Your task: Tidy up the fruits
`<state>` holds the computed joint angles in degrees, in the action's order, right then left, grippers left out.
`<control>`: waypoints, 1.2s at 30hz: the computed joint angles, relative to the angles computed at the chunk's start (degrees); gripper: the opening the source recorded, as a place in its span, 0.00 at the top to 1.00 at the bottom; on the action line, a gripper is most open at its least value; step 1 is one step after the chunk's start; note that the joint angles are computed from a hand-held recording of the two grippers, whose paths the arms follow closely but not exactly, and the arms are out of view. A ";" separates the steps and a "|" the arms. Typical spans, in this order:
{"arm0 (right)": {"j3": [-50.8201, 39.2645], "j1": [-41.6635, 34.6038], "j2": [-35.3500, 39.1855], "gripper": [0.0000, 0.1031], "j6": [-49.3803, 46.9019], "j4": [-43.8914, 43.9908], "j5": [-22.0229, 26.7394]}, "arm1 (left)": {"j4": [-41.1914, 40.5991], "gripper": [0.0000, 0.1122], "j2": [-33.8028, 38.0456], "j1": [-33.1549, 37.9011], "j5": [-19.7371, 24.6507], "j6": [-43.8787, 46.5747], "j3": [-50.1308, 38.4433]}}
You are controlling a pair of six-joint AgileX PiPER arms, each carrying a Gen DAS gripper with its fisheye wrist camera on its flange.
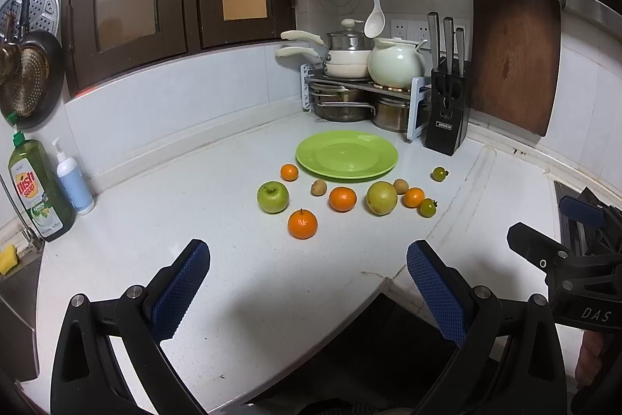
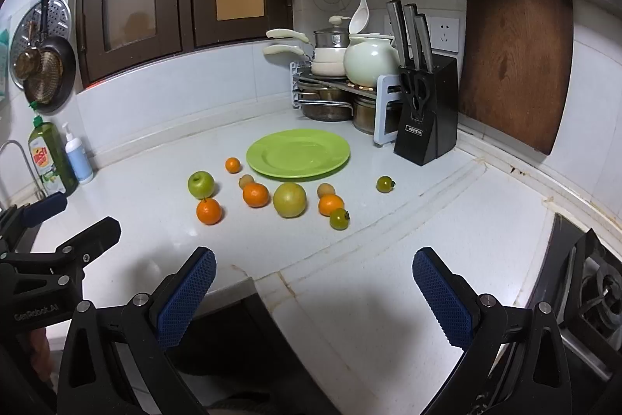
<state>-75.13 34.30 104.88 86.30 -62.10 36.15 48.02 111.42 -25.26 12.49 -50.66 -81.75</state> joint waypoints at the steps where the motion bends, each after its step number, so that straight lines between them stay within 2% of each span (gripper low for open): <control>1: -0.11 0.02 0.06 0.01 -0.04 0.02 0.11 | -0.10 0.08 0.07 -0.03 0.11 0.09 -0.12; 6: -0.20 -0.18 -0.01 0.01 -0.48 0.30 -0.19 | 2.45 0.08 -0.15 -0.11 -0.34 -2.55 0.73; 17: -0.05 0.02 0.02 0.01 -0.01 -0.08 -0.06 | 0.68 0.08 0.27 -0.13 -0.02 -0.73 -0.24; 18: 0.02 0.03 0.01 0.01 0.14 -0.19 -0.12 | 2.41 0.08 0.07 -0.17 -0.27 -2.48 0.36; 23: -0.83 -0.04 0.46 0.01 -0.74 0.53 0.01 | -1.55 0.08 0.90 -0.06 0.49 1.62 -1.52; 25: -1.20 -0.11 0.57 0.01 -1.36 1.09 0.02 | 0.44 0.08 0.59 -0.10 0.12 -0.44 -0.66; 30: -2.24 -0.62 1.65 0.01 -2.24 1.78 -0.41 | -3.10 0.08 1.90 0.27 0.54 3.38 -2.44; 33: -3.06 -1.13 2.50 0.01 -3.20 2.66 -0.83 | -2.46 0.08 2.88 0.50 0.24 2.80 -2.59; 36: -3.98 -1.73 3.60 0.01 -4.05 3.48 -1.25 | -1.31 0.08 4.59 0.58 1.95 2.06 -4.46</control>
<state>-79.11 32.57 108.48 82.25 -58.62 34.90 46.70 116.01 -24.68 14.44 -48.60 -86.21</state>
